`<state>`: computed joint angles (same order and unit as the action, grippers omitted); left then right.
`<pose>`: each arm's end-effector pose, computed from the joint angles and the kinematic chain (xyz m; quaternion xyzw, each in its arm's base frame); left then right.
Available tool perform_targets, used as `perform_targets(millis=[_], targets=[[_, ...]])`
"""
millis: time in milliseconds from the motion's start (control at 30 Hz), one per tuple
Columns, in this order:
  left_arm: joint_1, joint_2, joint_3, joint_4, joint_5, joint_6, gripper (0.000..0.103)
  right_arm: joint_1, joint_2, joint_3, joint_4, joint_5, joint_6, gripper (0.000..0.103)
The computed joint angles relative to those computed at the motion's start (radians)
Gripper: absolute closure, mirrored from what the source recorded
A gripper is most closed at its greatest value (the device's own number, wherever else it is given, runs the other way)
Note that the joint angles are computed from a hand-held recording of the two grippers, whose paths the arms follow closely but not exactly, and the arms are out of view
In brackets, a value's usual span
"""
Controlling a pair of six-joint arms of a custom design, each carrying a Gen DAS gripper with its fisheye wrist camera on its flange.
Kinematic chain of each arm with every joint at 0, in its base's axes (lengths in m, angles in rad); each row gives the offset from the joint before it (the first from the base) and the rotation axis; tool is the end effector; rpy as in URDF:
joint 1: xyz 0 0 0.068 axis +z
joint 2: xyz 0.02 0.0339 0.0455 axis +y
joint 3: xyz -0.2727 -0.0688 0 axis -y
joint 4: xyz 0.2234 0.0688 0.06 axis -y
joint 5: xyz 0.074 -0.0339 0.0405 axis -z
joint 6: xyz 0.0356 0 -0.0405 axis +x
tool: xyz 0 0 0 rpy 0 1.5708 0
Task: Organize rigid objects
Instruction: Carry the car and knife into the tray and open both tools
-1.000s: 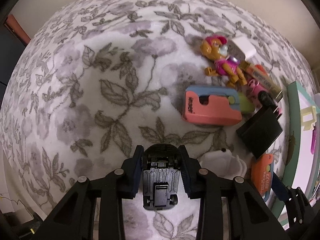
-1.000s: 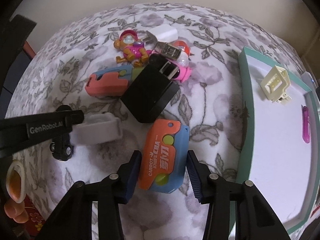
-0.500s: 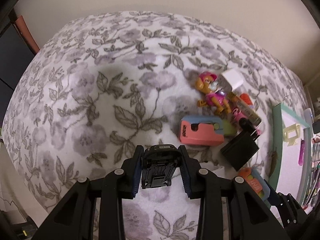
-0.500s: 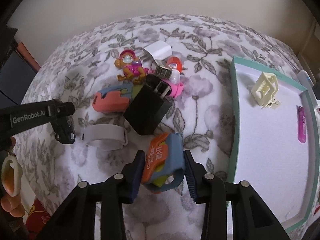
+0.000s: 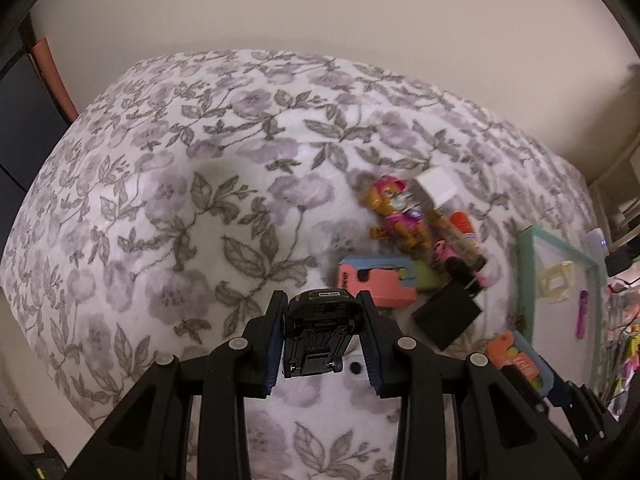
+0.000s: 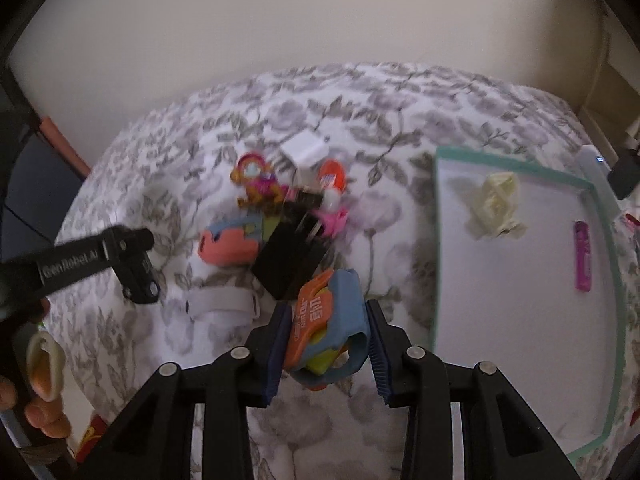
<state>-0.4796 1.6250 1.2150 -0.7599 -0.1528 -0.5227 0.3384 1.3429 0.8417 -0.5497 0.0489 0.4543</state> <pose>0.2741 -0.1365 0.2512 -0.0362 0.9766 -0.0298 0.2100 0.2247 0.0772 0.2293 0.0622 0.9641 0.0774 0.2462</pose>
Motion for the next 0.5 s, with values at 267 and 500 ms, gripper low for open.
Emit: perform_targets(millis=[267, 500], targets=[[-0.074, -0.012, 0.031, 0.012, -0.014, -0.002, 0.067, -0.177, -0.107, 0.010, -0.066, -0.051, -0.027, 0.064], [-0.175, 0.028, 0.084, 0.011, -0.018, -0.003, 0.067, -0.370, -0.159, 0.036, -0.131, -0.095, -0.095, 0.064]])
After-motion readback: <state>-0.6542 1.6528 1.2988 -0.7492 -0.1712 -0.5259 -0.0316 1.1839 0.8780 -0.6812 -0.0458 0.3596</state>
